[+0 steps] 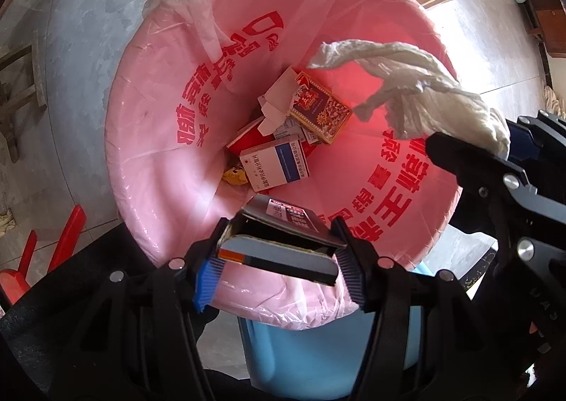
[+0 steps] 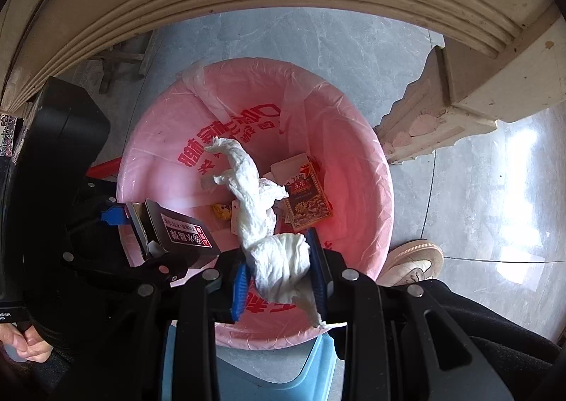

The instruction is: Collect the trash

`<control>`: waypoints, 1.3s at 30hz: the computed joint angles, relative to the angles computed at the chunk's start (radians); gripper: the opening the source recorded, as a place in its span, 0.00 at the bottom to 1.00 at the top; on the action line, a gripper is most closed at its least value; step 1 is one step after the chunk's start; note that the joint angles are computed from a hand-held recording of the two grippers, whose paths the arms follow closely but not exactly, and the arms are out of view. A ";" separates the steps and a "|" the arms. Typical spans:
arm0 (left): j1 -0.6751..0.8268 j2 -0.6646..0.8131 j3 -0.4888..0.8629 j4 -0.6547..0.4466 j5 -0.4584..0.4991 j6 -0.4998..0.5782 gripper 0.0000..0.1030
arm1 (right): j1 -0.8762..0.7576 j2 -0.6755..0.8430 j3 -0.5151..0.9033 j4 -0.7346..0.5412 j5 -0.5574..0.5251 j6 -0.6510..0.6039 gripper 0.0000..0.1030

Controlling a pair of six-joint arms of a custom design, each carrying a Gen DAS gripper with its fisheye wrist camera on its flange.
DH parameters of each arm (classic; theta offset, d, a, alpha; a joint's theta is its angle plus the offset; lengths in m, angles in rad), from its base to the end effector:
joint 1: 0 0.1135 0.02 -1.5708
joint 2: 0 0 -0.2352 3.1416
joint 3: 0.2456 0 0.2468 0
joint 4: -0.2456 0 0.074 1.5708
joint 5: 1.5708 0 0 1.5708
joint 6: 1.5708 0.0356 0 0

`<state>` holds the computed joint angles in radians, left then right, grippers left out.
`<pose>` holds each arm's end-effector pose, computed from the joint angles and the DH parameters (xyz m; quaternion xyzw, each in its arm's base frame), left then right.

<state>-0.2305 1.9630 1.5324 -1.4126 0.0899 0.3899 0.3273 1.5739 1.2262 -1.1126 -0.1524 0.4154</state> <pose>0.3138 -0.0769 0.1800 -0.2963 -0.9444 0.0552 0.1317 0.2618 0.0946 0.2150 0.0396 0.9948 0.0908 0.0237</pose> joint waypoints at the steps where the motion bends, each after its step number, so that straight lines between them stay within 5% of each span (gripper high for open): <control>1: 0.000 0.005 0.005 0.000 -0.005 -0.004 0.56 | 0.003 0.002 0.001 0.000 0.003 0.000 0.30; 4: -0.002 0.022 0.025 -0.009 -0.016 -0.005 0.68 | 0.012 0.010 0.009 -0.002 0.022 0.002 0.44; 8: -0.005 0.026 0.034 -0.012 -0.035 -0.007 0.70 | 0.004 -0.005 0.006 -0.002 0.029 0.012 0.59; 28: -0.040 -0.091 -0.007 0.050 -0.106 -0.108 0.71 | 0.022 -0.059 0.028 -0.073 0.100 0.052 0.60; 37: -0.083 -0.340 -0.001 0.033 -0.156 -0.232 0.71 | 0.079 -0.214 0.158 -0.216 0.278 0.157 0.68; 39: -0.097 -0.380 0.040 -0.006 -0.124 -0.258 0.71 | 0.073 -0.263 0.196 -0.245 0.286 0.179 0.81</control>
